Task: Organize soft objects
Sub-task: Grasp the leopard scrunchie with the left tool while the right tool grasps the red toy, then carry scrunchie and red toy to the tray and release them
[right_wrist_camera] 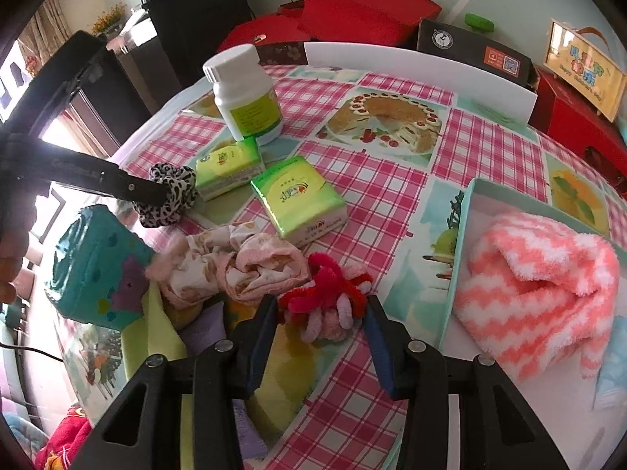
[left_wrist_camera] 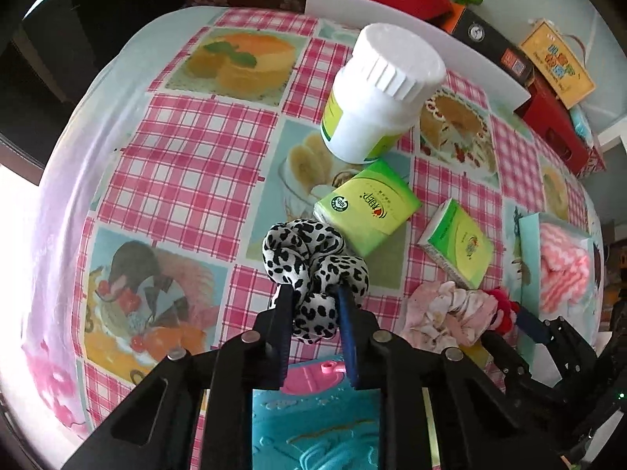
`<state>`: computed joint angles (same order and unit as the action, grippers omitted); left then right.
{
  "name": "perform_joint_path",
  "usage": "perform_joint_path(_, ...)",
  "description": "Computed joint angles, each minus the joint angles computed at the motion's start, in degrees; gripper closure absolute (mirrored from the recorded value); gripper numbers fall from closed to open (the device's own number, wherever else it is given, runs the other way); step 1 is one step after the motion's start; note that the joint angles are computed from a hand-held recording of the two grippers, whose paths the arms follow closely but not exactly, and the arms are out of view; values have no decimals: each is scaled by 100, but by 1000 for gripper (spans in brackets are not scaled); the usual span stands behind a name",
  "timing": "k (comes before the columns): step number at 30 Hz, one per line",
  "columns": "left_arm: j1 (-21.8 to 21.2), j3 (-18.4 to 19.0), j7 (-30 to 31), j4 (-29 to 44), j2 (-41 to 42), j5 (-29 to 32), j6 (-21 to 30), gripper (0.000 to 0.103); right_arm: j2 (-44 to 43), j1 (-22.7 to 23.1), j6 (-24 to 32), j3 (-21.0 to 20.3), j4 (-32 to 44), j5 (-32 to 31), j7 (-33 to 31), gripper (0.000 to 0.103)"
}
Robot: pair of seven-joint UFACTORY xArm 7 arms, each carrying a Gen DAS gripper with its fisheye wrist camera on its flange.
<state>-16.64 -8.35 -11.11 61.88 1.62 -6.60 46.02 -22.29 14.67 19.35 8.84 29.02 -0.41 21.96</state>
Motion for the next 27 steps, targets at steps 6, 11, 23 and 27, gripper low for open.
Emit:
perform_joint_path(6,48,35,119,-237,-239,-209,-180,82,-126,-12,-2,-58,-63,54,-15,55)
perform_joint_path(11,104,88,178,-425,-468,-383,-366,82,-185,-20,2,-107,-88,102,-59,55)
perform_joint_path(23,72,133,79,-802,-1159,-640,-834,82,-214,-7,5,-165,-144,247,-172,55)
perform_joint_path(27,14,95,-41,-871,-1266,-729,-1050,82,-445,-71,-4,-107,-207,179,-113,55)
